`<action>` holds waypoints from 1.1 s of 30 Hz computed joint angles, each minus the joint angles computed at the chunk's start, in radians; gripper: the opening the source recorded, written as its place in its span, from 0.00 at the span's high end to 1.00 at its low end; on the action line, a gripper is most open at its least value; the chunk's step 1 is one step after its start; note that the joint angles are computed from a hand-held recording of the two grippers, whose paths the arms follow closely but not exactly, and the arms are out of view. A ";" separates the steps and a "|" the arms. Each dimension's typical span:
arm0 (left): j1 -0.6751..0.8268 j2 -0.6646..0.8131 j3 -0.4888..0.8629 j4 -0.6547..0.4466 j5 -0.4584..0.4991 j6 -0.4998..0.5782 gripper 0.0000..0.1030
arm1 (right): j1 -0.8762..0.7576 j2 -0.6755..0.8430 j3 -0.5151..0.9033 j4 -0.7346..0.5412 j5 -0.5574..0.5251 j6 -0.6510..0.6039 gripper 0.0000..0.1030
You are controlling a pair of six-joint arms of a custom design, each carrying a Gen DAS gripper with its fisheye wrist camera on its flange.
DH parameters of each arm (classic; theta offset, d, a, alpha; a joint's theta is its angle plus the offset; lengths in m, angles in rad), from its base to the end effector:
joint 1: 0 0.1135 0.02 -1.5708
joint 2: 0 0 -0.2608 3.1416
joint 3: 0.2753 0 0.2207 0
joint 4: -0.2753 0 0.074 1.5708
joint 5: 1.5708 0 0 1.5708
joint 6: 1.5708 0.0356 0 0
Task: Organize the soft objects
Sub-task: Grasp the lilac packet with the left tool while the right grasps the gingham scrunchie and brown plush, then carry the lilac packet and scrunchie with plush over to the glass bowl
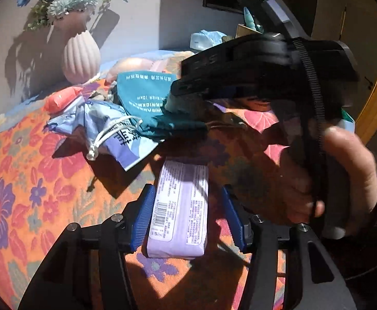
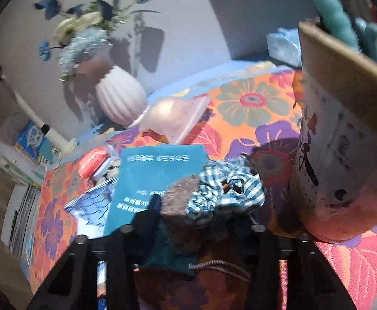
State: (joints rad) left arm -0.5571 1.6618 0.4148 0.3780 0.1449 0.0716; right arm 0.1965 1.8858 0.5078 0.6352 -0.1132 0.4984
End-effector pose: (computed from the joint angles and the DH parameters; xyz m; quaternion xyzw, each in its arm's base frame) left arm 0.1999 -0.1306 0.1075 0.3133 0.8830 -0.1484 0.3164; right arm 0.2747 0.0588 0.0905 0.1150 0.9071 0.1854 0.3600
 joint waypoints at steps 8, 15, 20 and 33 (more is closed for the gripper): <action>0.004 -0.034 -0.025 0.011 0.011 -0.060 0.28 | -0.092 -0.269 -0.245 0.018 -0.180 -0.164 0.67; -0.077 0.069 0.072 -0.053 -0.160 -0.126 0.46 | -0.339 -0.316 -0.254 -0.292 -0.470 -0.443 0.64; -0.100 0.047 0.061 -0.050 -0.150 -0.146 0.65 | -0.482 -0.273 -0.268 -0.345 -0.493 -0.536 0.30; -0.215 -0.065 0.030 -0.068 -0.207 -0.250 0.65 | -0.393 -0.454 -0.352 -0.361 -0.371 -0.449 0.13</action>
